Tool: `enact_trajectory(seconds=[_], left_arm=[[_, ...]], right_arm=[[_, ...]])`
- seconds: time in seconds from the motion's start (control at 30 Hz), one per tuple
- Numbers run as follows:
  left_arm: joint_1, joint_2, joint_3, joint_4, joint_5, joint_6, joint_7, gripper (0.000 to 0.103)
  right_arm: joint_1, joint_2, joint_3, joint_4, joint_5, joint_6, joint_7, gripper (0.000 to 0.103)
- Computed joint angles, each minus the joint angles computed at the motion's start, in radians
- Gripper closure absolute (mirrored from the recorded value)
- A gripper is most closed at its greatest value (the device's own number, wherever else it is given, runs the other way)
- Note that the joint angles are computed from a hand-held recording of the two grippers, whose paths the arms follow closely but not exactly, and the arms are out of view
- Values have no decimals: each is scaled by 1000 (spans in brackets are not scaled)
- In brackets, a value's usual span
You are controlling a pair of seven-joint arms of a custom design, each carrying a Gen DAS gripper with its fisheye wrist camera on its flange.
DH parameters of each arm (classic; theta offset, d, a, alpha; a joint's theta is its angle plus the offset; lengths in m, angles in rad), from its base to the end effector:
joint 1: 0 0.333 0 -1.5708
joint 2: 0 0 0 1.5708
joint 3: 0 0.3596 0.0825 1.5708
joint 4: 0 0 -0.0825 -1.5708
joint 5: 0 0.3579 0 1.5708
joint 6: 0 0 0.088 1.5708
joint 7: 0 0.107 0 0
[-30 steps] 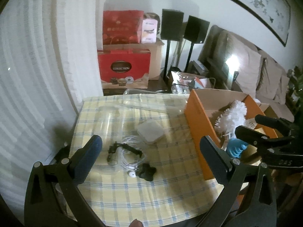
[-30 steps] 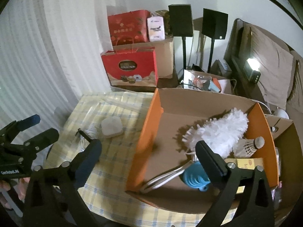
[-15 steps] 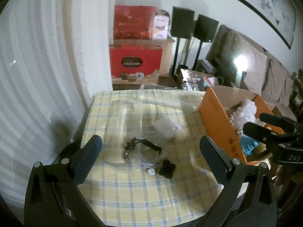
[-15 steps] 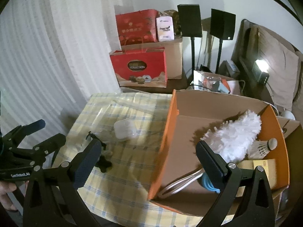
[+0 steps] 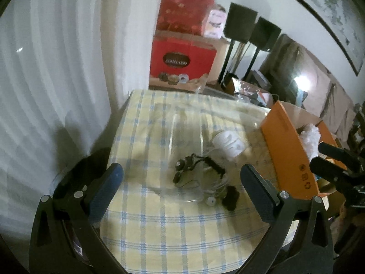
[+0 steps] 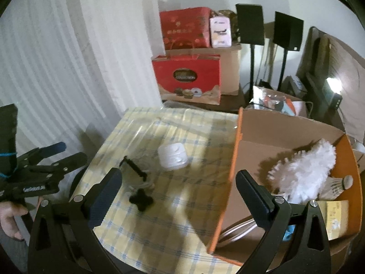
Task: Organize objects
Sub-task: 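Move the right tool toward the black clip on the white earphone cord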
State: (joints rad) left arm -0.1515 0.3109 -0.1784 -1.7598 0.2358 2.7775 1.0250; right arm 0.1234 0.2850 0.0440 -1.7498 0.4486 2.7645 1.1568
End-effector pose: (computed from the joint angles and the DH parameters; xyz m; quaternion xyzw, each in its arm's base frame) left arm 0.6425 -0.2137 0.5291 -0.6799 0.6433 -0.3088 0.1690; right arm 0.6665 0.0901 0.5436 -0.7213 0.5788 -0.1781 0.3361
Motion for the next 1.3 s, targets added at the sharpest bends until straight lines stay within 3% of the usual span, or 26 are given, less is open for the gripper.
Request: enact_trajectory(seconds=[0.3,0.53,0.9,1.13,1.3], left_arm=[[25,5,-19,-37,-49,30,35,2],[28,12,-19,-40,-70,28,41,2],[49,17,-30,-43,-105,28,65,2],[66,17,-49,-51,-150,39,94,2],[66,9,-46,-56,-160,43,99,2]], right_arm=[[10,39,25,20,19,-47,-54,29],[22,85,38,49,21,-97,-85,40],[54,169,35,70,-4,-110,-93,49],[37,173,54,88,13,-111,-122,52],[54,198,44,155,-16,-117,-131,56]])
